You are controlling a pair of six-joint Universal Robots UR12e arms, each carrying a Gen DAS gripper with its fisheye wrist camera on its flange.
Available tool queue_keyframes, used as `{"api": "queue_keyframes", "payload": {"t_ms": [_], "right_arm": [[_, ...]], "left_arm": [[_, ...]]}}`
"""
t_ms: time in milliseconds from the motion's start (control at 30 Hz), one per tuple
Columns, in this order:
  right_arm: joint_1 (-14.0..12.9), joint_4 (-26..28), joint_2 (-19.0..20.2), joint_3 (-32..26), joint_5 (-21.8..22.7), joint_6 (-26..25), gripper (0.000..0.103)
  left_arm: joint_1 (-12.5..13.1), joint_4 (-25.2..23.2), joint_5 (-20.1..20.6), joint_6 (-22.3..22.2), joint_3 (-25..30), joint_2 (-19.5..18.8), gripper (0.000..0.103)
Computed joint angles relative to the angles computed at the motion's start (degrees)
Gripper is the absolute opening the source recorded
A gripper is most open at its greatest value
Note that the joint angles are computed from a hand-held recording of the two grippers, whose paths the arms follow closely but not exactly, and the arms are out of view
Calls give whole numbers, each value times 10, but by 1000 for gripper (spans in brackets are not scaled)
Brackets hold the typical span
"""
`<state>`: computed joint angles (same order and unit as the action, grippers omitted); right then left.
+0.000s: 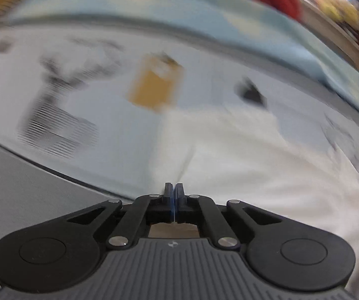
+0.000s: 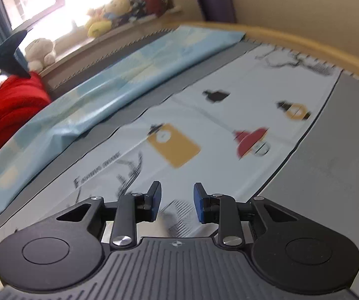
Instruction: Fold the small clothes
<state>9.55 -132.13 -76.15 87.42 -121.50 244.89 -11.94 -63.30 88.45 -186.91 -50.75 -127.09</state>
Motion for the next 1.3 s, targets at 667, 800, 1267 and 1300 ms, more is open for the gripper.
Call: {"api": "queue_keyframes", "payload": {"t_ms": [667, 800, 1267, 1300], "right_arm": [[-25, 24, 25, -16, 181, -50, 35], [-26, 11, 27, -11, 193, -55, 3], [-16, -76, 15, 0, 160, -109, 4], [-19, -75, 15, -1, 199, -135, 7]], "left_arm": [[7, -16, -2, -36, 16, -6, 19], [9, -17, -9, -40, 15, -4, 19], [17, -62, -90, 6, 21, -7, 22], [18, -65, -95, 7, 19, -7, 23]]}}
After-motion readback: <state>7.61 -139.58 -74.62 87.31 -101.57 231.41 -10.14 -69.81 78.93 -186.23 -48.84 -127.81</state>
